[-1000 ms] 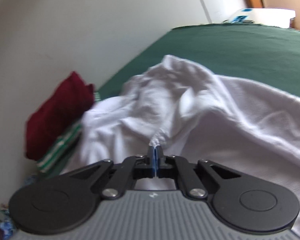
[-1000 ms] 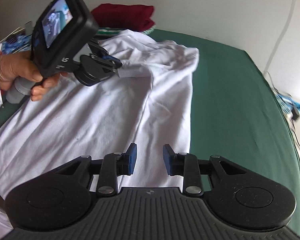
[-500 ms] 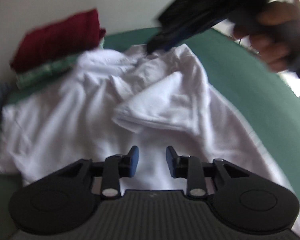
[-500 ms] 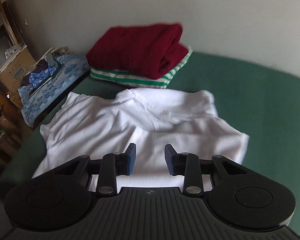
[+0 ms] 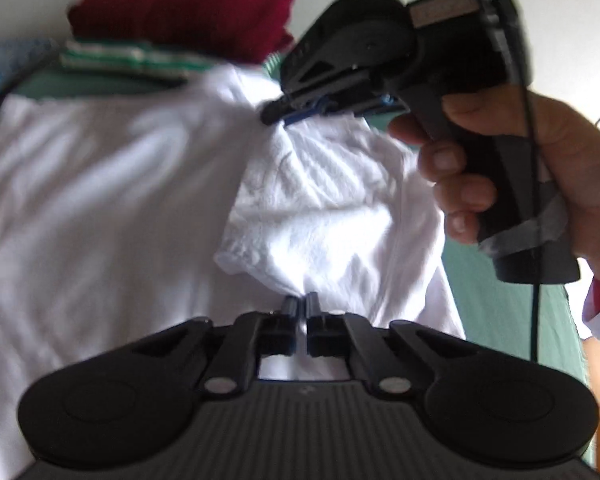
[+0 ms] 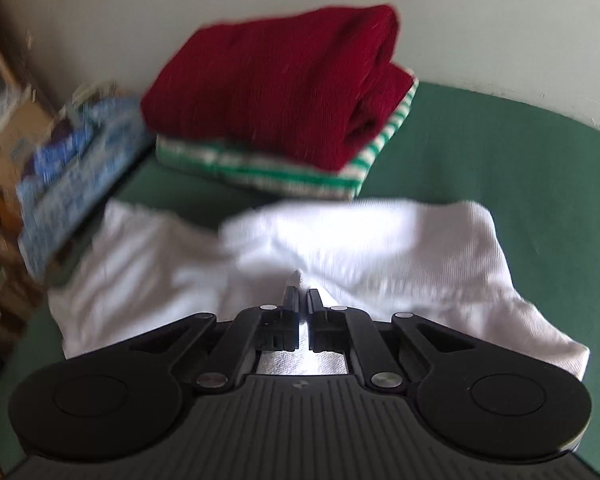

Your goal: Fold clothes

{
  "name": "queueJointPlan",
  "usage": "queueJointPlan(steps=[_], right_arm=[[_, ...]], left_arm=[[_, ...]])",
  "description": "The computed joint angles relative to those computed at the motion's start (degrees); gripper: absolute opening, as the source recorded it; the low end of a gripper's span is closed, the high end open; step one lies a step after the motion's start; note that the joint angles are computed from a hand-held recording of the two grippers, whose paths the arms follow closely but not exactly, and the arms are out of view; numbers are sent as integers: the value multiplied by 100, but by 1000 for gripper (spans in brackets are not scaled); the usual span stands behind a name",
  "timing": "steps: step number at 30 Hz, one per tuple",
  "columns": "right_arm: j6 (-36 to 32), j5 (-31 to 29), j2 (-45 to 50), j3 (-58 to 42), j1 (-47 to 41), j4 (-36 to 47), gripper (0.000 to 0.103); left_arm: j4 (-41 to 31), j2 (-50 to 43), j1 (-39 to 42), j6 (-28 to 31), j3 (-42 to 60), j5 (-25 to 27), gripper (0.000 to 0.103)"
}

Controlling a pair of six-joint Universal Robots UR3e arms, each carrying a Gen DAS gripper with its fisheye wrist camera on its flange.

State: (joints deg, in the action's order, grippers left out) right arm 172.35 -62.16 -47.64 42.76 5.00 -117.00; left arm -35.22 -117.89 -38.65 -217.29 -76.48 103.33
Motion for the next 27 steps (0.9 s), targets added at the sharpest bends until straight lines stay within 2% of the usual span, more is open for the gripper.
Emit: queueJointPlan(steps=[4, 5, 6, 7, 9, 10, 11, 13, 15, 16, 17, 18, 20, 21, 22, 24, 25, 26, 27], right_arm=[[182, 587, 450, -186, -152, 74, 4], [213, 716, 446, -69, -205, -34, 5], [288, 796, 290, 237, -282, -320, 11], [320, 818, 73, 589, -372, -616, 16], [256, 784, -438, 1338, -571, -1207, 19], [180, 794, -624, 1563, -677, -1313, 19], [71, 787, -707, 1619, -768, -1195, 19], [-105, 678, -755, 1592, -902, -871, 18], [-203, 343, -690, 1542, -938, -783, 18], [-172, 170, -646, 1610, -944, -935, 14], [-130, 92, -654, 1761, -966, -1163, 4], [-80, 65, -710, 1954, -991, -1424, 0], [42, 58, -872, 2399, -1044, -1979, 0], [83, 248, -1062, 2745, -1106, -2251, 11], [53, 572, -1256, 3081, -1202, -2433, 15], [-131, 963, -1420, 3230, -1287, -2054, 14], [-134, 847, -1381, 3141, -1234, -1845, 14], [-131, 733, -1336, 3046, -1180, -1639, 14], [-81, 624, -1321, 3079, -1152, -1708, 2]], left_arm=[[-102, -46, -151, 156, -65, 267, 0], [-88, -30, -197, 211, -118, 330, 0], [-121, -11, -233, 293, -136, 368, 0], [-153, 0, -274, 377, -136, 419, 3], [23, 47, -273, 489, -283, 472, 8], [185, 98, -188, 465, -425, 339, 13], [390, 168, -59, 376, -613, 127, 24], [953, 319, 154, 129, -1057, -180, 31], [1058, 342, 181, 75, -1137, -5, 31], [967, 316, 201, 76, -1086, 99, 28], [849, 286, 268, 57, -1025, 110, 13], [789, 295, 335, 25, -1032, 91, 8], [754, 428, 393, 30, -1136, -2, 6], [725, 472, 374, 68, -1162, 8, 6], [695, 484, 305, 137, -1168, 105, 6], [595, 484, 183, 240, -1147, 268, 6], [504, 448, 153, 241, -1095, 315, 9], [437, 411, 111, 262, -1041, 423, 16], [359, 364, 73, 315, -963, 547, 16]])
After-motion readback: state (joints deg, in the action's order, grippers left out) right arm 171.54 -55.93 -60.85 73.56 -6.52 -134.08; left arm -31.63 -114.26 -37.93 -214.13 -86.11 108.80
